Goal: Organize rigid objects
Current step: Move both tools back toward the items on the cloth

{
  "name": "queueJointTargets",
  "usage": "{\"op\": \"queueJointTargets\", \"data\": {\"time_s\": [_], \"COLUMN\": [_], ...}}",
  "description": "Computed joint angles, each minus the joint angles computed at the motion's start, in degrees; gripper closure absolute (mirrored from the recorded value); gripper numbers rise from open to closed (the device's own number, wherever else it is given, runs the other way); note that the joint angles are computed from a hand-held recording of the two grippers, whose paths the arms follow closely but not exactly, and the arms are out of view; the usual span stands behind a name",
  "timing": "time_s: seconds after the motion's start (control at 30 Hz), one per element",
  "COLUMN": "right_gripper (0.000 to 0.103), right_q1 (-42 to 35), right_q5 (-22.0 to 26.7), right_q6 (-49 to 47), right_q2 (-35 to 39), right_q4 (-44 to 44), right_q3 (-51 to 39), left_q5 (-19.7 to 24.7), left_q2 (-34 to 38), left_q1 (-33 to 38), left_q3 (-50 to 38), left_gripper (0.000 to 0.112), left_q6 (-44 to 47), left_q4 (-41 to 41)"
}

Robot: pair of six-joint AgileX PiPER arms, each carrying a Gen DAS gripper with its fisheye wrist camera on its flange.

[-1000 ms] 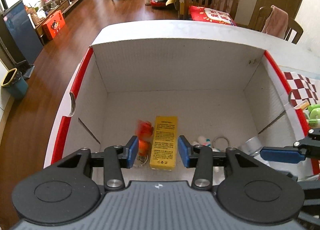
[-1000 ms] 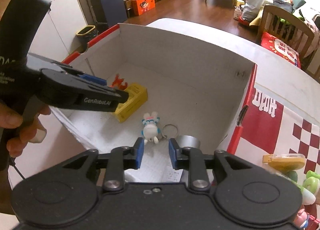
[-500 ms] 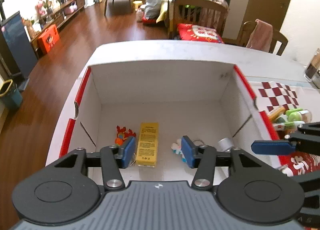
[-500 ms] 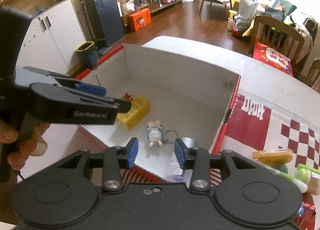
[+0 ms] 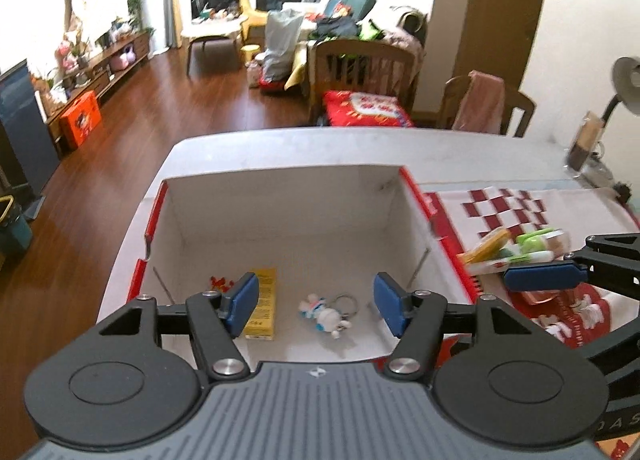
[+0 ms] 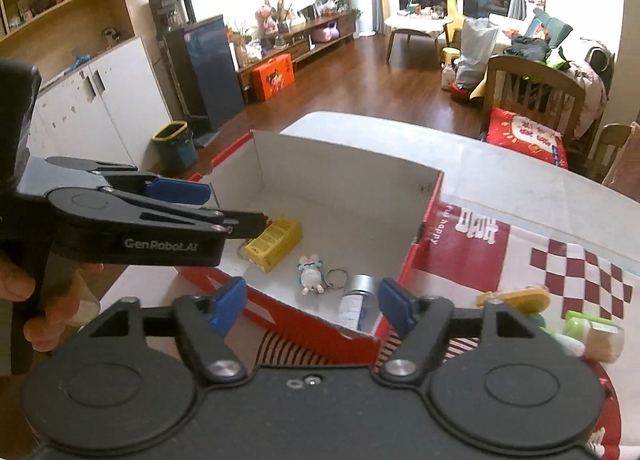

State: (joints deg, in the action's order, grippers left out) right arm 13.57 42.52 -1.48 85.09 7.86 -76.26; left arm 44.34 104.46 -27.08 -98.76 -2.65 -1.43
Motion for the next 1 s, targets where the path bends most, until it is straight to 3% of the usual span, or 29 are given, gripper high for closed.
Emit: {"op": "queueJointTargets", "data": {"time_s": [0.2,0.27,0.4,0.53,0.77,1.0], "right_gripper": [0.020,0.017,0.012,0.007,0.001,0.001], "right_q1": [-4.58,-6.93,-12.91,-20.58,-36.38,-50.13], "right_q5": [-1.25,-1.41,-0.93,0.84,5.93,9.86], "right_q6": [-4.09,-6.41,-13.07,-21.53,-38.43,-53.09], "right_q2": [-6.90,-9.28,-13.48,-17.07,-20.67,-19.89], "right_q4": [4.36,6.26,11.15,17.45,28.94,35.27], "right_q3": [5.74,7.72,11.32,14.54,18.95,21.67], "left_q5": [-2.20,-3.21,-4.90,-6.38,-7.64,-8.40], "left_q2": [-3.40,-4.47,-5.77,-6.38,-3.84,1.19], "left_q1": [-2.34,-3.58,-6.75,-10.25,-16.85,-20.13], "left_q3": [3.06,4.33,6.06,7.29,5.97,1.85], "left_gripper": [0.049,0.042,0.040,0.030,0.030,0.030], "left_q6": [-0.95,-2.36,-5.97,-10.99,-20.58,-21.83], "left_q4": [-0.43,-0.06,2.19,5.86,14.71,14.15]}}
